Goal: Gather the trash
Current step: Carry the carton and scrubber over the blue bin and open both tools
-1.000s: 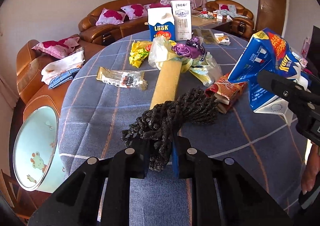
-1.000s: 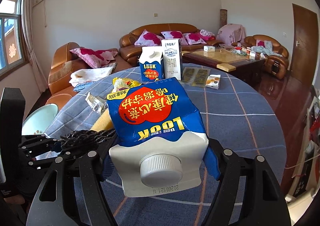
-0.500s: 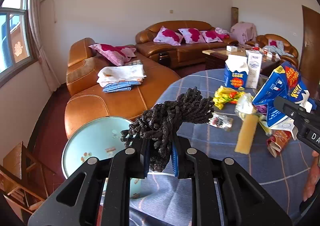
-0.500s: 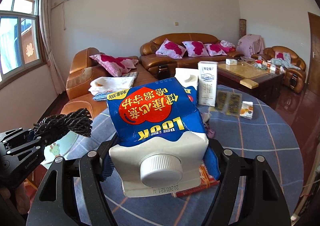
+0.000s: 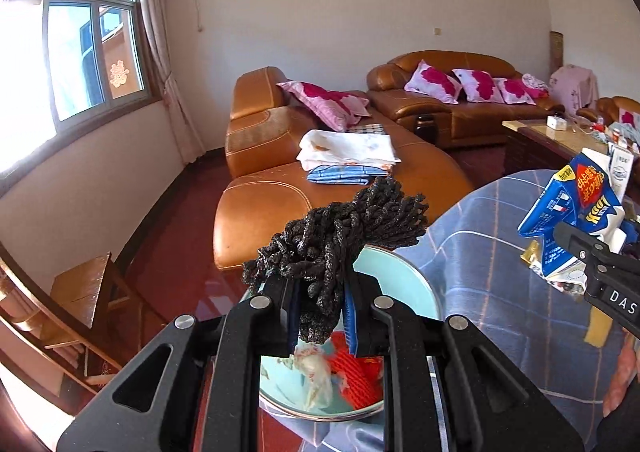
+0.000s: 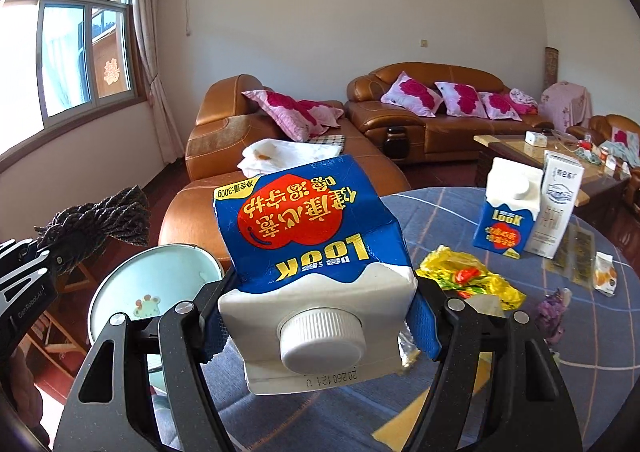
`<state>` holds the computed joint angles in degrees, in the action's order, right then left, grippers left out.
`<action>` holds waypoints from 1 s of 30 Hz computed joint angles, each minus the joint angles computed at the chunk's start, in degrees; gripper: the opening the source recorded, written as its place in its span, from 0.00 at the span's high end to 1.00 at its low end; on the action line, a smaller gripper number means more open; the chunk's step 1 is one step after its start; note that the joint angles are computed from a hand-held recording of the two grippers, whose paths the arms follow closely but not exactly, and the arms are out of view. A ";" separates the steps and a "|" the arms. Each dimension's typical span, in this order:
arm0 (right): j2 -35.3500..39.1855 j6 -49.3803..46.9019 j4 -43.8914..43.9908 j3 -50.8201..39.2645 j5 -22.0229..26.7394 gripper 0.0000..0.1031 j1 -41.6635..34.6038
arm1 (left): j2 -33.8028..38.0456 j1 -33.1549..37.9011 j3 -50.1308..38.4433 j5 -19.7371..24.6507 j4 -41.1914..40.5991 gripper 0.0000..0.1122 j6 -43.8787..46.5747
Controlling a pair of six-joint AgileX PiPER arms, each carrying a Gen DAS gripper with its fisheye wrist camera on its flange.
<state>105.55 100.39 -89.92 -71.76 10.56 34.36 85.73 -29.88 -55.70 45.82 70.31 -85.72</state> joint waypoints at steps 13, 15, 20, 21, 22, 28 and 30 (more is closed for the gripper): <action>11.71 -43.64 37.57 -16.73 -0.87 0.31 2.23 | 2.83 7.13 -0.85 1.28 -2.79 0.85 3.35; 13.07 -49.06 41.36 -18.61 -0.59 0.31 2.63 | 3.57 7.67 -1.31 1.90 -3.45 0.85 4.19; 15.54 -63.69 53.09 -21.78 -0.46 0.31 3.01 | 4.64 8.29 -1.64 2.94 -3.30 0.85 4.65; 15.70 -64.19 53.09 -21.78 -0.51 0.31 3.25 | 5.09 8.42 -2.04 3.07 -3.48 0.85 5.07; 15.92 -65.71 53.97 -21.94 -0.49 0.31 3.38 | 5.54 8.46 -2.33 3.29 -3.75 0.85 5.49; 17.89 -78.70 64.81 -25.25 0.97 0.31 3.73 | 6.89 8.69 -2.57 3.19 -4.40 0.85 6.47; 18.37 -80.18 65.60 -25.96 1.59 0.31 4.06 | 7.04 8.92 -2.75 2.94 -4.59 0.85 6.80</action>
<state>123.92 20.21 -24.32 -97.72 12.15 38.42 92.77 -20.96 -58.45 48.77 65.73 -78.92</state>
